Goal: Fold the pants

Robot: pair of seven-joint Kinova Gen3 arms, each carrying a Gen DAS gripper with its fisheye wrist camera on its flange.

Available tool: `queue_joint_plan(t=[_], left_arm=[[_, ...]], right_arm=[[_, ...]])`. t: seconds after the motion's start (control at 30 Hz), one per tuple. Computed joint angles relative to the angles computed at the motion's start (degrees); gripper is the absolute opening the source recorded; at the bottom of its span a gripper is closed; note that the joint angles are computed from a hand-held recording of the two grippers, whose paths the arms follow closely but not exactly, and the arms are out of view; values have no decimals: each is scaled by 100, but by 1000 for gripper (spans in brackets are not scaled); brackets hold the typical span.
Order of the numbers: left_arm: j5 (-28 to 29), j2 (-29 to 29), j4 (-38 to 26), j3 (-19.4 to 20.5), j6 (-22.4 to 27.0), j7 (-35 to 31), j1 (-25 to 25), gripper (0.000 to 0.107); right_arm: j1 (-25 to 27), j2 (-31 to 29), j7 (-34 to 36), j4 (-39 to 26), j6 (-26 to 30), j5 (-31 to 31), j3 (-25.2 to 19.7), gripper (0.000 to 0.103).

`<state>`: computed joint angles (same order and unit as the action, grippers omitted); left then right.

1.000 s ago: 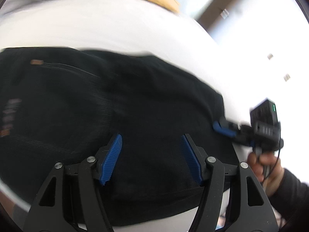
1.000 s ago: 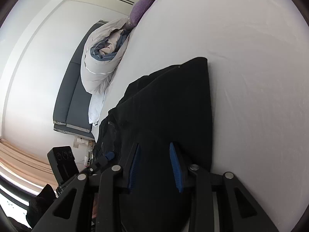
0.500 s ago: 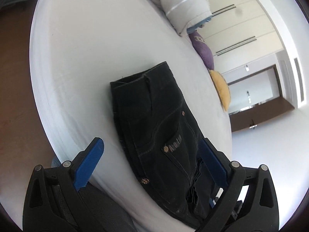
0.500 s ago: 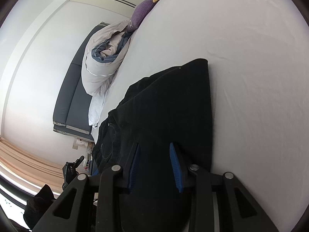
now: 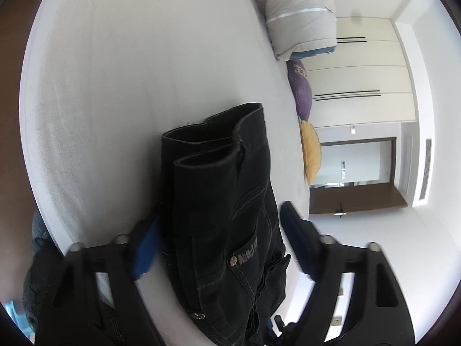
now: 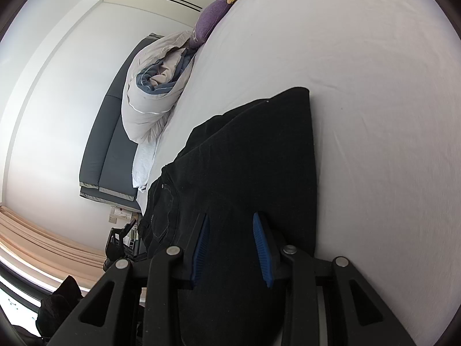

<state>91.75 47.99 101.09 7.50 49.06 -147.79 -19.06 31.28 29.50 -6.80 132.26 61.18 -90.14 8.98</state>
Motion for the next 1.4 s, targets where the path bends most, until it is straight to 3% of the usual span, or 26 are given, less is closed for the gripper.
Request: queue_joint_plan(t=[0.03,0.1,0.3,0.43,0.6,0.7,0.8,0.83,0.97,1.07,1.2,1.33,1.4], left_arm=[[-22,29,-47,1,-44,66,53,55],[-220,93,-180,-51,-42,280,79,32],[18,1,8,65,-259,99,70,18],[-119,-608,151,305,-1079,-203,268,12],[-550,-1755,206,16,-2155,-847,1481,10],[-1249,-2233,229,235,-2854,-1460,2278,10],[-1948,-2274,308,419,-3527,-1860,3074,10],[-2176,-2204,319,368,-3640,-1807,3340,10],[-3063,-2098,368,194,-3723,-977,3825,10],[-3762,-2174,489,-280,-3986,-491,4501,10],[-4580,-2129,340,-1171,-3728,406,5314,10],[-4994,-2069,315,-1194,-3753,801,5402,10],[-5090,-2126,444,-965,-3838,807,5217,10]], right_arm=[[2,-2,4,7,2,-3,1,34],[-5,-10,1,10,-6,-1,4,34],[-35,-24,-24,10,-46,-7,8,34],[-114,-123,-180,0,-188,40,14,33],[-237,-298,-303,31,-438,43,0,34],[-286,-389,-470,17,-534,113,0,35],[-484,-750,-1077,-117,-897,508,-59,49],[-613,-897,-1310,-177,-996,681,-38,58],[-562,-1113,-1548,-405,-707,964,-244,72],[-522,-951,-1656,-592,-393,803,-325,76],[-298,-466,-2339,-1030,-115,697,-710,79],[-868,41,-3271,-1689,347,898,-284,80],[-873,111,-3697,-1980,193,1123,-478,80]])
